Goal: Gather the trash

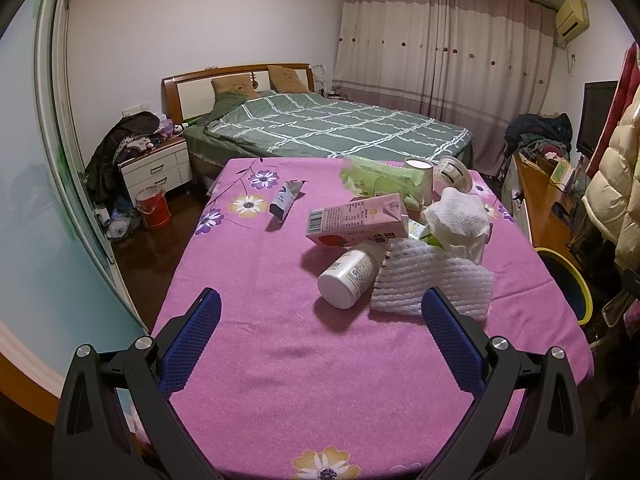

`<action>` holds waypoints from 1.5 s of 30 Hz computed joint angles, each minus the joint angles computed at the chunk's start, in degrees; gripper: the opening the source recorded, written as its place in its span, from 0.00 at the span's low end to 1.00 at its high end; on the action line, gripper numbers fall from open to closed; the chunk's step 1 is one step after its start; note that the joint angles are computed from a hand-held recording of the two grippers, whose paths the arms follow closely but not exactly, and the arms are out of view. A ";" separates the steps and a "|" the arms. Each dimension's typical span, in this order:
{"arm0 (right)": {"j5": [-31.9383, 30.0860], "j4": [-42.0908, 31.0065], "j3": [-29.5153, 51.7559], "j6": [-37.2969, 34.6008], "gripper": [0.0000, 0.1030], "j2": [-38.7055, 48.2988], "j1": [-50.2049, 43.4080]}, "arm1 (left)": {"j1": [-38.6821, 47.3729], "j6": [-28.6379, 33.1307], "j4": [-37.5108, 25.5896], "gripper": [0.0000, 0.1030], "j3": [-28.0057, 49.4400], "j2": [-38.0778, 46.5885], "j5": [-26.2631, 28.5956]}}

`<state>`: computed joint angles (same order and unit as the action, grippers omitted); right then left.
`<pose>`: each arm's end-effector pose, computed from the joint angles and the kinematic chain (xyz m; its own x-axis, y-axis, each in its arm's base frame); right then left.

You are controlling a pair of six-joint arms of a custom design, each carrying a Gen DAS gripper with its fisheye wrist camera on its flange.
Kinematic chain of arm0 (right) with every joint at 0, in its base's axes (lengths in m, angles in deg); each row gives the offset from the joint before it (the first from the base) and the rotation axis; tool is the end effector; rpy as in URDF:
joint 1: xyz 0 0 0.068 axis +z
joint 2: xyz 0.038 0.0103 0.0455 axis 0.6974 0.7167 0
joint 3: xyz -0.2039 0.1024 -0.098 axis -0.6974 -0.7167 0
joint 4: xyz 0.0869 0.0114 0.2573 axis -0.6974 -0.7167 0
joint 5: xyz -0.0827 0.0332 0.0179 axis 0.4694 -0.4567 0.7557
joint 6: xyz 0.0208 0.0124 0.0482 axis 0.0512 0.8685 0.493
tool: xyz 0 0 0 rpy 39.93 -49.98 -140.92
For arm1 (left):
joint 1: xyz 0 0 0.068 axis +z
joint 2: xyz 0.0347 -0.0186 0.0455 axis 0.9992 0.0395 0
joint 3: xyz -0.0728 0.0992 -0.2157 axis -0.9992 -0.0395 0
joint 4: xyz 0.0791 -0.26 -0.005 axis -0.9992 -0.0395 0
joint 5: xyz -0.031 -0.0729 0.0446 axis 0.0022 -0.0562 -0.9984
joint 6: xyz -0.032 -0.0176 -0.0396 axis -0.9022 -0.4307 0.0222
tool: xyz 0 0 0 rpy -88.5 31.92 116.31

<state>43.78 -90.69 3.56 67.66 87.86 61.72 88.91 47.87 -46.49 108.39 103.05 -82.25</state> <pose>0.2524 0.0778 0.2344 -0.5958 -0.0125 -0.8030 -0.1678 0.9797 0.1092 0.1803 0.0133 0.2145 -0.5458 -0.2307 -0.8055 -0.3649 0.9309 -0.0193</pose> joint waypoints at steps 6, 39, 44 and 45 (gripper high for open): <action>0.07 0.19 -0.10 0.08 0.94 0.12 0.10 | 0.63 0.00 0.59 0.96 -0.65 -0.04 1.02; -0.10 0.96 -0.51 0.14 0.94 0.97 -0.19 | 0.39 0.02 1.28 0.96 -0.74 1.09 0.84; -0.15 1.09 -0.59 0.09 0.94 1.02 -0.21 | 0.26 0.03 1.50 0.96 -0.91 1.34 0.74; -0.14 1.00 -0.45 0.11 0.94 1.13 -0.19 | 0.13 -0.04 1.74 0.96 -0.96 1.62 0.64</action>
<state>43.65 -89.69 3.12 67.77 88.98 61.52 89.04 47.83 -44.76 107.43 104.67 -81.61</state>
